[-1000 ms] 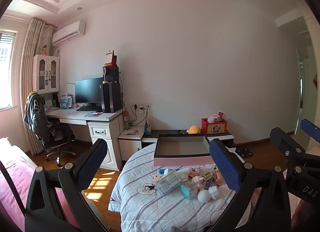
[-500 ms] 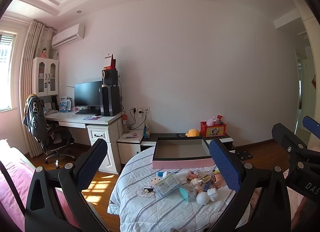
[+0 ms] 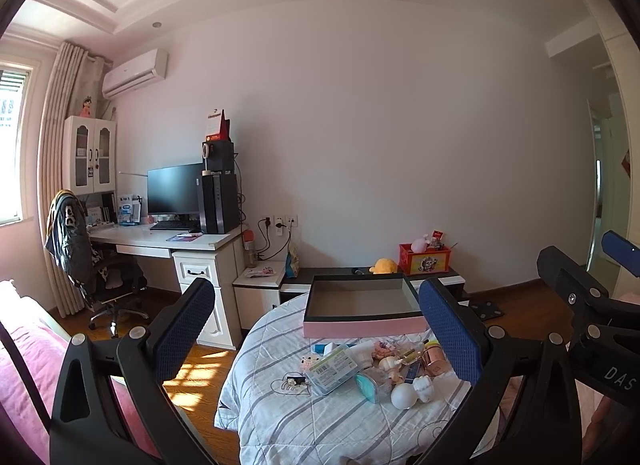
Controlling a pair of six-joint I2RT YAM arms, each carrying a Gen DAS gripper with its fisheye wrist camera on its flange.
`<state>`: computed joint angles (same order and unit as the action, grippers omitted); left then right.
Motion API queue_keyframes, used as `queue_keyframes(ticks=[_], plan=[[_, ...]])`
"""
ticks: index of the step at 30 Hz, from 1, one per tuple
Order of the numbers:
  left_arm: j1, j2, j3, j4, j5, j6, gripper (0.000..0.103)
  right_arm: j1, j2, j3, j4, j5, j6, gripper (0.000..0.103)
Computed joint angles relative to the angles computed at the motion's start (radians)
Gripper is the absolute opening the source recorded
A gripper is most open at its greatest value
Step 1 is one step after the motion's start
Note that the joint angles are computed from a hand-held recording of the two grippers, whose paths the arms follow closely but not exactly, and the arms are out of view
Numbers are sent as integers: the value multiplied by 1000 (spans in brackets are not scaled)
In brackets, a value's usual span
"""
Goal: Organize rigid objects
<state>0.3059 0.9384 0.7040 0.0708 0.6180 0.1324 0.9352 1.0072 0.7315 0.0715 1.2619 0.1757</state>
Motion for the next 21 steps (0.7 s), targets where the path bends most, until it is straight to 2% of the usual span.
queue_keyframes(ticks=[21], plan=[[-14,10,-12,18,-13,-1,103,-4,5,-5,0,10,4,103]])
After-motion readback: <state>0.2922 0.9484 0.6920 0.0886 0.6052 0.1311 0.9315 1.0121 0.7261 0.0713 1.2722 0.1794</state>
